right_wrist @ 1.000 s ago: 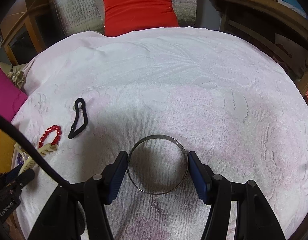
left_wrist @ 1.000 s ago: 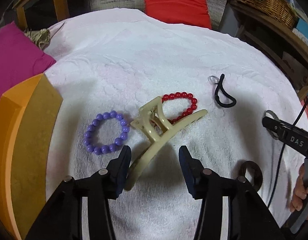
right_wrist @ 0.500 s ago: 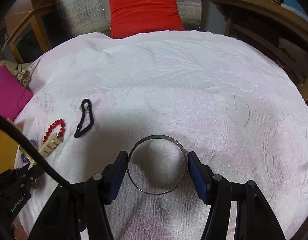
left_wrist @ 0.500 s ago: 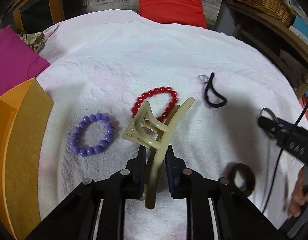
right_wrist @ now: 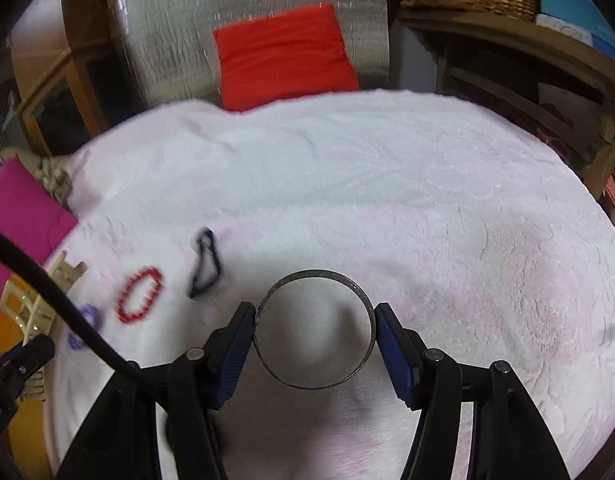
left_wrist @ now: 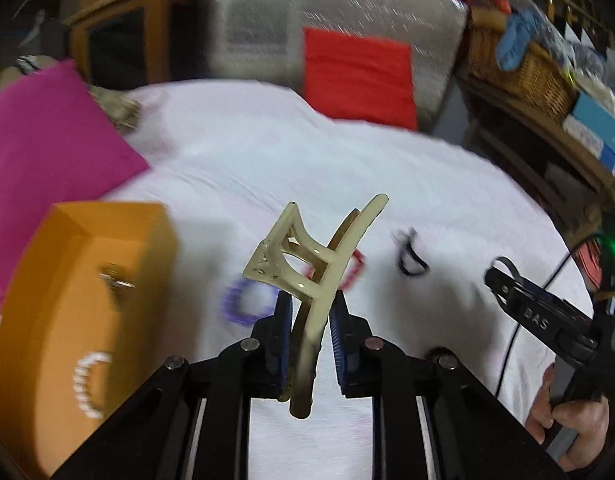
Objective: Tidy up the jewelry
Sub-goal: 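Carry the claw clip with the left tool while right tool carries the bangle into the orange box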
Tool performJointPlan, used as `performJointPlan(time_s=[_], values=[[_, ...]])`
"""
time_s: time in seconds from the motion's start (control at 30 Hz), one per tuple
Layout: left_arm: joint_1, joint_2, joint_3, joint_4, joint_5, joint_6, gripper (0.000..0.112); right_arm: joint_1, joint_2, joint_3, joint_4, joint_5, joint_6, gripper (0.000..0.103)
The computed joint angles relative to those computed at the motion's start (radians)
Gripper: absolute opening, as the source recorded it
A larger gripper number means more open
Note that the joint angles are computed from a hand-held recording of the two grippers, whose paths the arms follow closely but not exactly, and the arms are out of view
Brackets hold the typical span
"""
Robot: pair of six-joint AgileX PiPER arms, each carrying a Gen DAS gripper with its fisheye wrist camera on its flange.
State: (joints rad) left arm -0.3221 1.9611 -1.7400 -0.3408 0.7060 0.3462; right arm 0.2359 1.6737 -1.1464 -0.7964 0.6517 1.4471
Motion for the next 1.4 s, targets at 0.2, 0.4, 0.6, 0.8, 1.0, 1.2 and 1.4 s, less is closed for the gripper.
performJointPlan(time_s=[0.2,0.4,0.6,0.8,1.0,1.2,1.4], values=[[0.118,-0.138,0.134,-0.01,-0.135,0.003,0.019,0.122,0.001,-0.043,-0.157,0.01,0.157,0.063],[0.218,-0.186,0.183,0.051,-0.213,-0.084,0.019,0.236,0.119,-0.308,-0.084,0.073,-0.011,0.064],[0.299,-0.181,0.186,0.11,-0.226,-0.154,0.019,0.313,0.243,-0.579,-0.017,0.119,-0.17,0.064],[0.331,-0.163,0.169,0.151,-0.211,-0.227,0.019,0.377,0.332,-0.73,0.005,0.162,-0.23,0.064],[0.333,-0.138,0.137,0.241,-0.197,-0.33,0.019,0.413,0.372,-0.782,0.019,0.188,-0.258,0.064],[0.339,-0.118,0.117,0.319,-0.184,-0.414,0.019,0.415,0.416,-0.843,0.067,0.193,-0.317,0.064],[0.348,-0.076,0.077,0.423,-0.155,-0.537,0.019,0.409,0.487,-0.96,0.129,0.203,-0.389,0.064]])
